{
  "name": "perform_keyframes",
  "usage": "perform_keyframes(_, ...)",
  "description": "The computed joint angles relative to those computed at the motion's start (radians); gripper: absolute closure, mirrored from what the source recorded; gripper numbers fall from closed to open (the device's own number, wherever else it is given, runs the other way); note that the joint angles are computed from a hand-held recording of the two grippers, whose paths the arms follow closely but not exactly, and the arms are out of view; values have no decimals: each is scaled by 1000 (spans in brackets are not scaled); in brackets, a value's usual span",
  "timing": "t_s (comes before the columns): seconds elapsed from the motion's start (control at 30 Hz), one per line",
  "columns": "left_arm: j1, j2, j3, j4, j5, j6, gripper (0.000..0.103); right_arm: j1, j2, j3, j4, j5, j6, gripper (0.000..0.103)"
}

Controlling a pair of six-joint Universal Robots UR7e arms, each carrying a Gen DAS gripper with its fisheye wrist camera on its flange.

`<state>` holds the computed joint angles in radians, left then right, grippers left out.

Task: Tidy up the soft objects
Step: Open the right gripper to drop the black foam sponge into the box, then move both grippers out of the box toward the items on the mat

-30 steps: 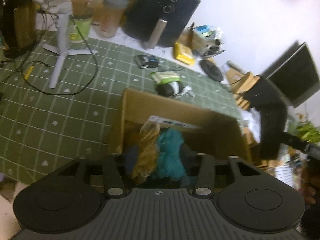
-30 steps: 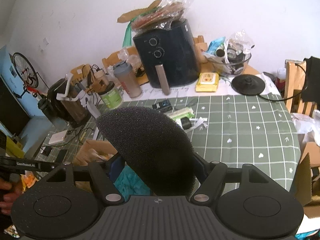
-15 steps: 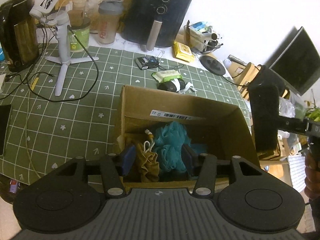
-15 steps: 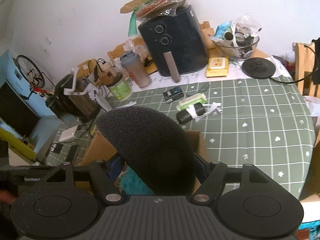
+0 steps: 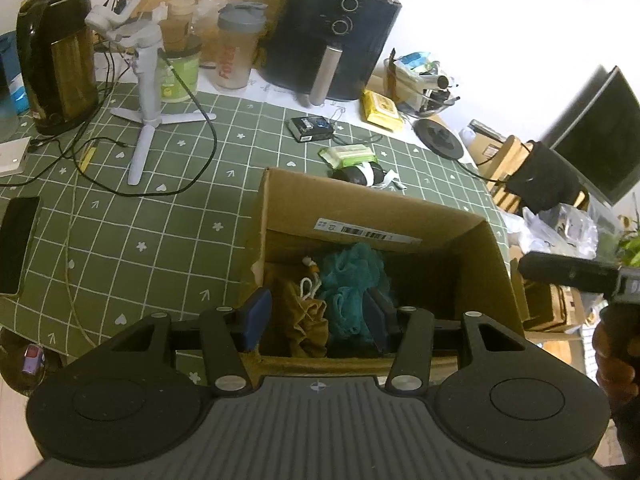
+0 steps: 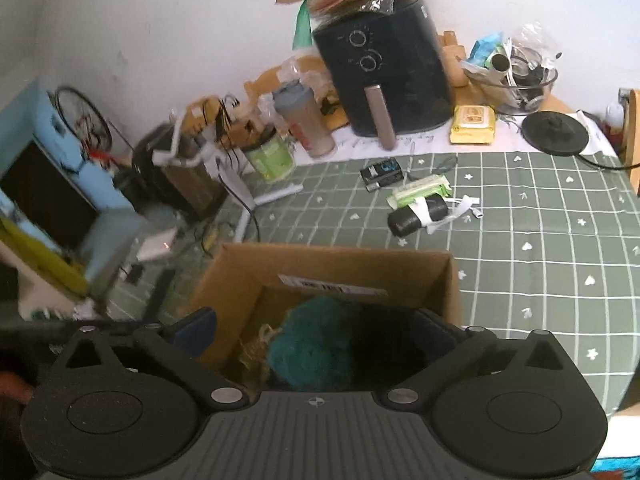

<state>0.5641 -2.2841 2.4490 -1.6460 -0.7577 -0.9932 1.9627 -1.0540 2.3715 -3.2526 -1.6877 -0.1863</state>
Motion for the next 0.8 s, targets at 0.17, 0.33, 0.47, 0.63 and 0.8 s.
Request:
perform_keyframes(0.17,8,17,0,-18,-1,6,53,-6,-1,7,16,-32,1,0)
perform_keyframes(0.33,36,65,-8,-76,-6,55,53,0,0,3,27,-98,2,0)
perform_keyframes(0.47,63,124,-23,-113,-7,106,53,6,4,5,10,-159,2,0)
perform_keyframes(0.63,89,176,-26,-194,6,190,43,-8,-2,20,-11,-209,29,0)
perform_keyframes(0.8,129,229,-32,-301,12,271,38,-32,-23,33,-13,-253,75,0)
